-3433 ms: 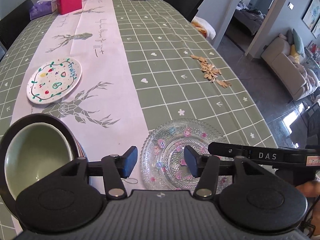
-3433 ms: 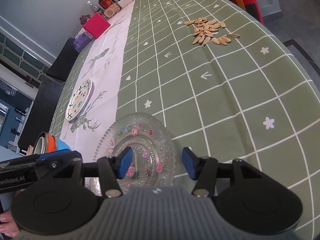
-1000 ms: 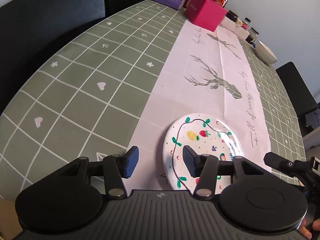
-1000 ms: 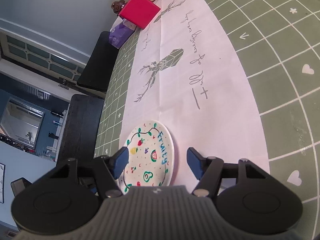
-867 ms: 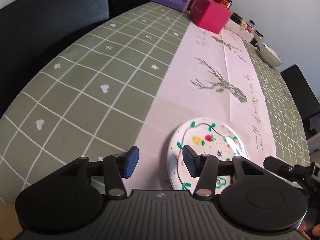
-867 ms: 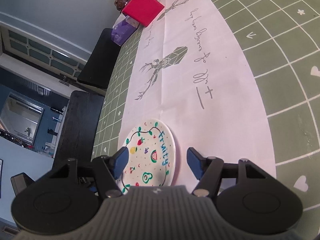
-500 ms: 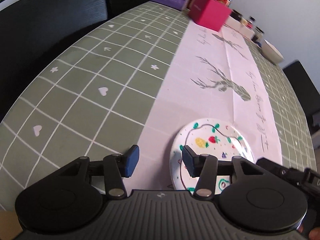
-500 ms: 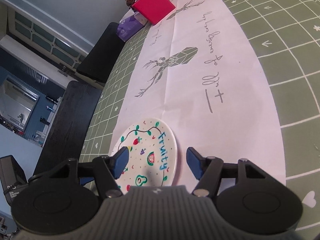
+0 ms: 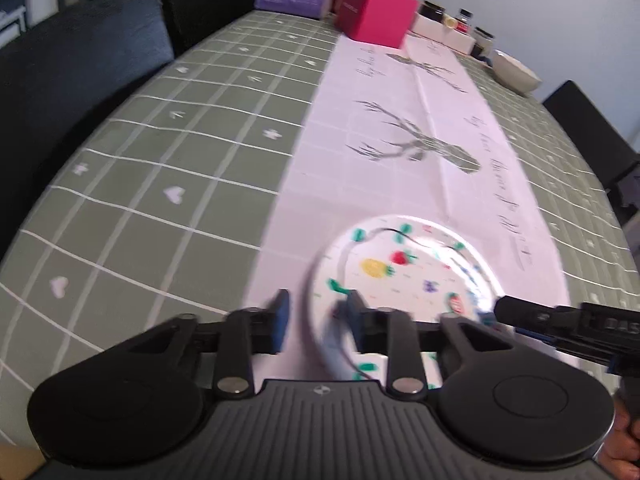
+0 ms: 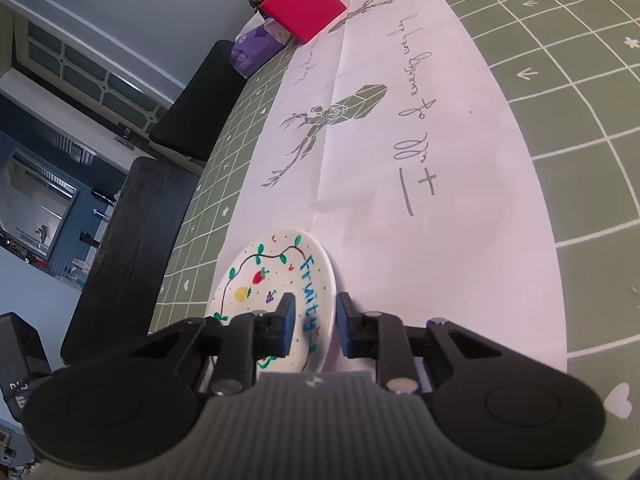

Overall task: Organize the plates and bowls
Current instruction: 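Close both grippers on the rim of the Fruity plate, then lift the Fruity plate and carry it onto the glass plates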

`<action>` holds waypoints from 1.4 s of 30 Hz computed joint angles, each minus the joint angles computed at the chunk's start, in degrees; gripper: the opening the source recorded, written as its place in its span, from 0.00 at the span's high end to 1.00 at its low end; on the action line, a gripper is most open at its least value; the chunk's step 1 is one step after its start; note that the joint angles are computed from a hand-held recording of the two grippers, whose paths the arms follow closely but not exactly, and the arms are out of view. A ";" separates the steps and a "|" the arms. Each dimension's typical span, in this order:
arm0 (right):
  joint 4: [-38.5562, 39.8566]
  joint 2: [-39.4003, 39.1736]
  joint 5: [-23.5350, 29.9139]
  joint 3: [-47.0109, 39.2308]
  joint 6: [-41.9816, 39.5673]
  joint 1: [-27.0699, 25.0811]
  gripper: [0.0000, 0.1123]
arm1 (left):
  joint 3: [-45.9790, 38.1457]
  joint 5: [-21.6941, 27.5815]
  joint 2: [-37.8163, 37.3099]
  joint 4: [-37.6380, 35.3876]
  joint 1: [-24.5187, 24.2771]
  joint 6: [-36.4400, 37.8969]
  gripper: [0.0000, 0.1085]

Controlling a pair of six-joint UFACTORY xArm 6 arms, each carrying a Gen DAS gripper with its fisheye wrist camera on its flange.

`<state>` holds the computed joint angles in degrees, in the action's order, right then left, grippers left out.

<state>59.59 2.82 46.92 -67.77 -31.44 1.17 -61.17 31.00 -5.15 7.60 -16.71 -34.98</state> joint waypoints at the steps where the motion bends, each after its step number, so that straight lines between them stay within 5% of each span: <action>1: -0.24 -0.18 -0.64 0.26 -0.11 0.22 0.89 | -0.12 0.23 0.01 -0.51 0.00 0.21 0.78; 9: 0.18 -0.25 0.26 0.61 1.47 -0.59 0.96 | 1.23 -1.83 -0.55 -5.56 1.02 0.44 0.85; 13: -0.53 -0.64 -0.67 0.99 2.54 -0.03 0.96 | 1.27 -2.33 -0.64 -1.11 0.37 -0.73 0.85; 28: 1.27 -4.60 0.28 1.83 3.91 -1.71 0.96 | -0.22 -2.96 -3.11 -3.13 -0.13 3.27 0.86; 42: -6.12 -15.17 3.63 1.80 14.32 -5.52 0.96 | -5.04 2.83 -8.08 -3.40 -4.81 2.91 0.86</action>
<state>53.46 -12.36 50.55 -65.97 -17.12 -4.34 -66.21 33.83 -13.23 4.20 -21.52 -32.06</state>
